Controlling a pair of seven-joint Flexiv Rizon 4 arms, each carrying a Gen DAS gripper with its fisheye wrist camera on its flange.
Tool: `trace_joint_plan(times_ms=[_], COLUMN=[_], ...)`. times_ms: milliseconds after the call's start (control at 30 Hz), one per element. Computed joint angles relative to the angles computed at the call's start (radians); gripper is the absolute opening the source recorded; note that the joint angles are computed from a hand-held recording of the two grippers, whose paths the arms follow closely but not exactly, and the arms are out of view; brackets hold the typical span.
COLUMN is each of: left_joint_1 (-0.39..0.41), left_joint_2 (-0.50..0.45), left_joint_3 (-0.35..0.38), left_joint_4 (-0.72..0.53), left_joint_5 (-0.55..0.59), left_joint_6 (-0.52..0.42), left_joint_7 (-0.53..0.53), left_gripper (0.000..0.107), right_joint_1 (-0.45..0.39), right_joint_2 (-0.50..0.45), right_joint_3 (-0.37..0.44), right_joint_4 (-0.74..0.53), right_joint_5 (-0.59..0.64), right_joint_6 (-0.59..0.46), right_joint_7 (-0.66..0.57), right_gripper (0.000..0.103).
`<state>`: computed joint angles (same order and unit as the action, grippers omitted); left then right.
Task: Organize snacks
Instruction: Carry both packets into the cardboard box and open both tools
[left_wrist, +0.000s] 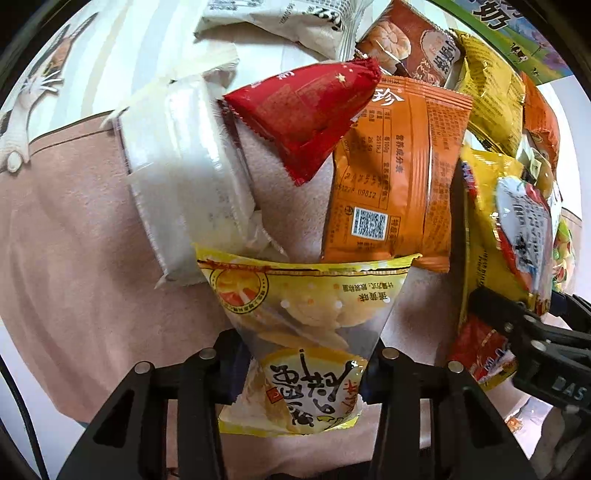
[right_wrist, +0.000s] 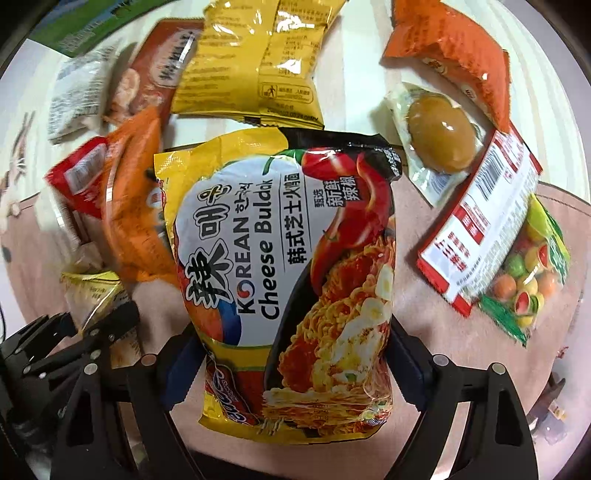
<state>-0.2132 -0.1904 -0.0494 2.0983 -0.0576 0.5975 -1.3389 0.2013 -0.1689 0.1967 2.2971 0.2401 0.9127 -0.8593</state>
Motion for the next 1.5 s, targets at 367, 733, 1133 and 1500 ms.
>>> trace_joint_plan(times_ms=[367, 733, 1133, 1500], left_joint_1=[0.032, -0.002, -0.091, -0.178], left_joint_2=[0.143, 0.023, -0.432, -0.808], left_joint_3=[0.003, -0.061, -0.070, -0.014], left_joint_4=[-0.080, -0.407, -0.999, -1.587], left_joint_5=[-0.136, -0.264, -0.142, -0.070], left_joint_6=[-0.159, -0.096, -0.234, -0.521], left_joint_7=[0.046, 0.029, -0.110, -0.176], left_gripper=[0.042, 0.042, 0.042, 0.042], right_joint_1=[-0.043, -0.103, -0.212, -0.274], right_joint_2=[0.207, 0.249, -0.112, -0.377], right_joint_3=[-0.040, -0.139, -0.175, -0.137], right_joint_4=[-0.039, -0.261, -0.618, -0.815], right_joint_5=[0.102, 0.037, -0.104, -0.103], right_joint_6=[-0.064, -0.092, -0.108, -0.172], right_joint_7=[-0.139, -0.237, -0.294, -0.280], right_gripper=[0.090, 0.090, 0.090, 0.090])
